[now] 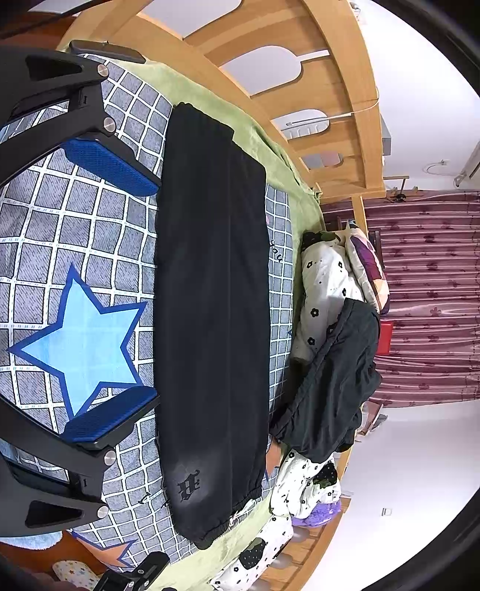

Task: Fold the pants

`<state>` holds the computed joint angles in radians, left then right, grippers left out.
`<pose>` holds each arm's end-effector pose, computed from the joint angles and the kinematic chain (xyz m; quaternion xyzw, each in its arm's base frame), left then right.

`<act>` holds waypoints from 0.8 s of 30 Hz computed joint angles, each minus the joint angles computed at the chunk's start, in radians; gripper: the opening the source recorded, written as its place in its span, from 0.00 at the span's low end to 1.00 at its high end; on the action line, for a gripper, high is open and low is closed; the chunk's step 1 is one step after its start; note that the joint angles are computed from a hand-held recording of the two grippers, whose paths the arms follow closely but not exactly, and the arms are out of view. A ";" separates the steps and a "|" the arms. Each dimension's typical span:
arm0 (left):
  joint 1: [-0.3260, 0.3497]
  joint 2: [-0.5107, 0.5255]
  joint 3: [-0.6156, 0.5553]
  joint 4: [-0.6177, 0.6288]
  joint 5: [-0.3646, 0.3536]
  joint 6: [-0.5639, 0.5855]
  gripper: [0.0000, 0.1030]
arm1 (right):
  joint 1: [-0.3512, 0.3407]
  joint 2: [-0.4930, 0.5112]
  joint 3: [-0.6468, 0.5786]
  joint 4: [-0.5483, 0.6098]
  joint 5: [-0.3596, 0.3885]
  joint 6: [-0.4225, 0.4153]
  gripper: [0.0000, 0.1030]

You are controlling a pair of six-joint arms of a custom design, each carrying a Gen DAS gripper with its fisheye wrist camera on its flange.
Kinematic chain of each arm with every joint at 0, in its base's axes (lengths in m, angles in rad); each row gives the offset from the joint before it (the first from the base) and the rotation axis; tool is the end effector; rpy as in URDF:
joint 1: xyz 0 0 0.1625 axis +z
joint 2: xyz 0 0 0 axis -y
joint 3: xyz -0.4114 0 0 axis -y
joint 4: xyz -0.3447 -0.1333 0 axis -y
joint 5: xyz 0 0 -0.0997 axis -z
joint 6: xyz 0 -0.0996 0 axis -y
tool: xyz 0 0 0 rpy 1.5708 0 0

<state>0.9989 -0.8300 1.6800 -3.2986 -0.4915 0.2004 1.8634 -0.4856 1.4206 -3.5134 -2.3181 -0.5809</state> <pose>-0.1415 -0.6284 0.2538 0.0902 0.8016 -0.4442 0.3898 0.2600 -0.6356 0.1225 0.1852 -0.8133 0.3989 0.3809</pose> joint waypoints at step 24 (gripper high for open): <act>0.000 0.008 -0.019 -0.005 0.011 0.015 1.00 | -0.006 0.002 0.002 0.014 0.014 0.013 0.99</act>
<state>0.9990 -0.8220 1.6611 -3.3033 -0.4808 0.2152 1.8577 -0.4835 1.4226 -3.4999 -2.3043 -0.5679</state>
